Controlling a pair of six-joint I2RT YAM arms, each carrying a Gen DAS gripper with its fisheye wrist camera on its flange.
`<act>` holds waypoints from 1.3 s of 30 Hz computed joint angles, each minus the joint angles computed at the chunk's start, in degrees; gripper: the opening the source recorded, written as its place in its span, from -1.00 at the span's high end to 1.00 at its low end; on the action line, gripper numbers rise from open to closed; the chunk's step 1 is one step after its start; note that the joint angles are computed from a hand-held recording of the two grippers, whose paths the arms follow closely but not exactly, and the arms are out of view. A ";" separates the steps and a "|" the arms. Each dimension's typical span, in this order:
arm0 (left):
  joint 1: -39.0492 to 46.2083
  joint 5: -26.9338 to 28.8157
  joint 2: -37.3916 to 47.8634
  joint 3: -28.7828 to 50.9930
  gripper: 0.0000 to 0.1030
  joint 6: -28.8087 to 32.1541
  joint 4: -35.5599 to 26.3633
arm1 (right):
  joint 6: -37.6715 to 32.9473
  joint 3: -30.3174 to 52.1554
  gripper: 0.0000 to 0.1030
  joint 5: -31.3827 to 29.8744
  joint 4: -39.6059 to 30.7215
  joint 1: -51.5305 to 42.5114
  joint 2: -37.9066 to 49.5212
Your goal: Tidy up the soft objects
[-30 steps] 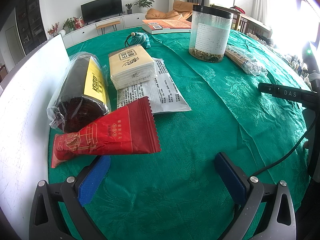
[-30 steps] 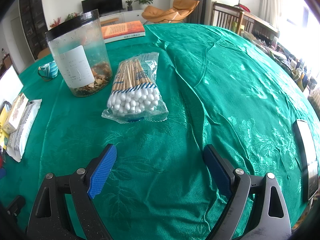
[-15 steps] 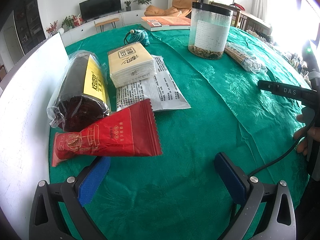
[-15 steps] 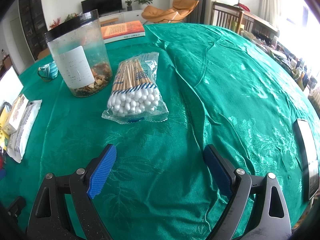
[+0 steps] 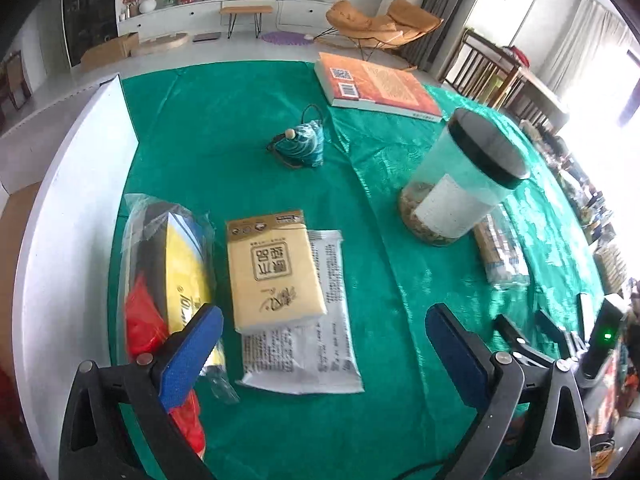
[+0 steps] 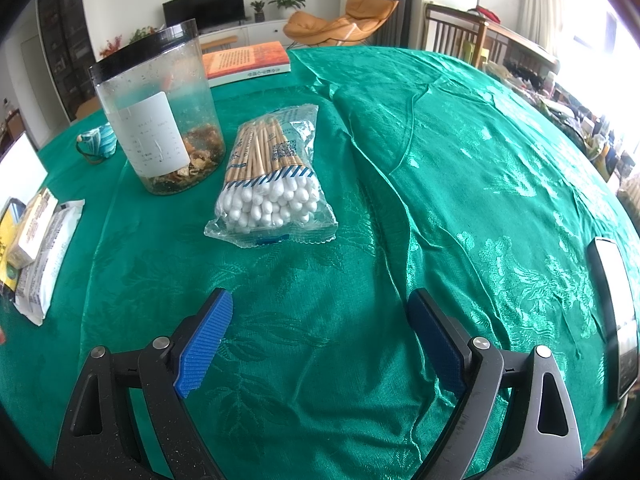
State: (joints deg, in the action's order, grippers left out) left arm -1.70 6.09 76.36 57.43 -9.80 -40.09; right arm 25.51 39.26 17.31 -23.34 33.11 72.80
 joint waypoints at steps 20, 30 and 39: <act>5.08 3.84 2.47 2.36 -0.02 -0.10 4.39 | -13.34 22.98 -0.70 -18.25 -11.28 -10.69 12.84; 16.41 16.50 -6.60 8.76 -0.02 4.03 -5.39 | -10.94 27.34 0.33 -13.74 -13.30 -10.49 15.38; 45.26 29.14 -13.98 13.99 -0.02 28.60 -23.52 | -6.99 39.62 0.33 -14.05 -23.45 2.48 3.30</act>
